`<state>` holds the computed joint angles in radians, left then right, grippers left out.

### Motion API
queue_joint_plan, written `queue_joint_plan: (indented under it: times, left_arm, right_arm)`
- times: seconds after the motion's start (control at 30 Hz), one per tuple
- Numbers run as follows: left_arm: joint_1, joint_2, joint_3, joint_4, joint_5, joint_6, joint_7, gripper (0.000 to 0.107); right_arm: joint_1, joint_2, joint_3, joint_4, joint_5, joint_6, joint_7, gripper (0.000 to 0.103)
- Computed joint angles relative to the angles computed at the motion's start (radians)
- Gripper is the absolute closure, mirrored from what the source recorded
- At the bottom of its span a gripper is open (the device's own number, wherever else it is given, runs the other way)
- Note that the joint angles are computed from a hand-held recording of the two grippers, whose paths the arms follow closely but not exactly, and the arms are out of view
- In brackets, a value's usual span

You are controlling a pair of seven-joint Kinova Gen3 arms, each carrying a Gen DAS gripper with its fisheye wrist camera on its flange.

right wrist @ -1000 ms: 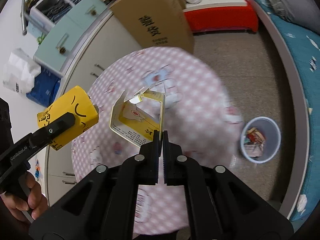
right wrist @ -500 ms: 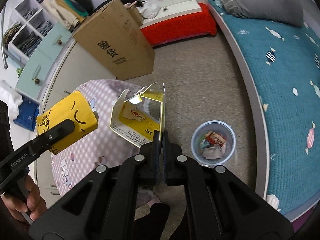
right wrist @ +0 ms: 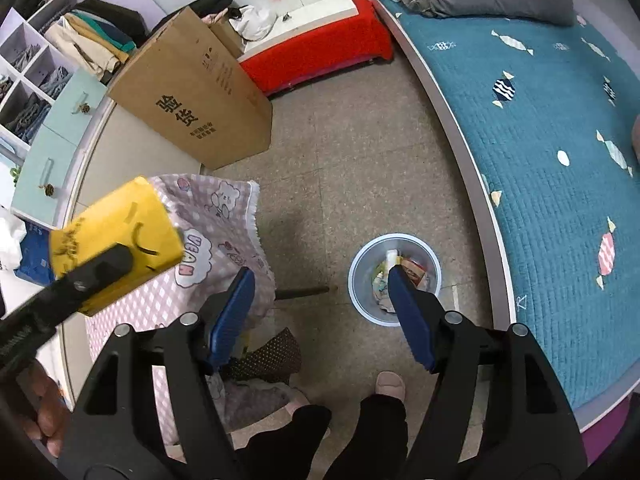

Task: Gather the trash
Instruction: 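Carry the yellow bag and juice carton over the blue bin with both grippers, then open both grippers to drop the items into the blue bin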

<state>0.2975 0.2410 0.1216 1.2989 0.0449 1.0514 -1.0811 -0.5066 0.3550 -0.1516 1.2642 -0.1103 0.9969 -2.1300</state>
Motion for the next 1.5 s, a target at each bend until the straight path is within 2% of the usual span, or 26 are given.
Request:
queue_joint_plan:
  times: [0.47,0.93,1.03,1.07,1.1,1.13,1.17,1.23,1.5]
  left_arm:
    - [0.022,0.098,0.007,-0.117,0.012,0.064,-0.043,0.105]
    - [0.067,0.208,0.005,-0.301,0.009,0.158,-0.123,0.105]
    - [0.077,0.230,0.001,-0.339,0.006,0.178,-0.127,0.104]
    - [0.081,0.236,-0.002,-0.350,0.003,0.183,-0.123,0.102]
    - [0.082,0.242,-0.005,-0.361,0.005,0.192,-0.117,0.093]
    - [0.077,0.246,-0.004,-0.367,0.015,0.193,-0.112,0.079]
    - [0.078,0.245,-0.008,-0.364,0.016,0.187,-0.103,0.072]
    - [0.097,0.240,-0.025,-0.358,-0.014,0.180,-0.074,0.050]
    - [0.093,0.187,-0.035,-0.277,-0.033,0.144,0.020,0.042]
  right_arm:
    - [0.024,-0.060,0.016,0.029,0.034,-0.061,-0.020,0.033]
    - [0.070,-0.100,0.028,0.074,0.035,-0.121,-0.066,0.031]
    - [0.086,-0.117,0.025,0.105,0.019,-0.159,-0.069,0.029]
    - [0.087,-0.118,0.025,0.106,0.021,-0.155,-0.070,0.029]
    - [0.089,-0.117,0.026,0.105,0.023,-0.153,-0.069,0.029]
    - [0.091,-0.119,0.027,0.110,0.024,-0.156,-0.072,0.029]
    - [0.094,-0.119,0.026,0.113,0.022,-0.158,-0.071,0.029]
    - [0.098,-0.116,0.025,0.115,0.016,-0.153,-0.073,0.029]
    - [0.104,-0.092,0.010,0.095,-0.020,-0.134,-0.028,0.029]
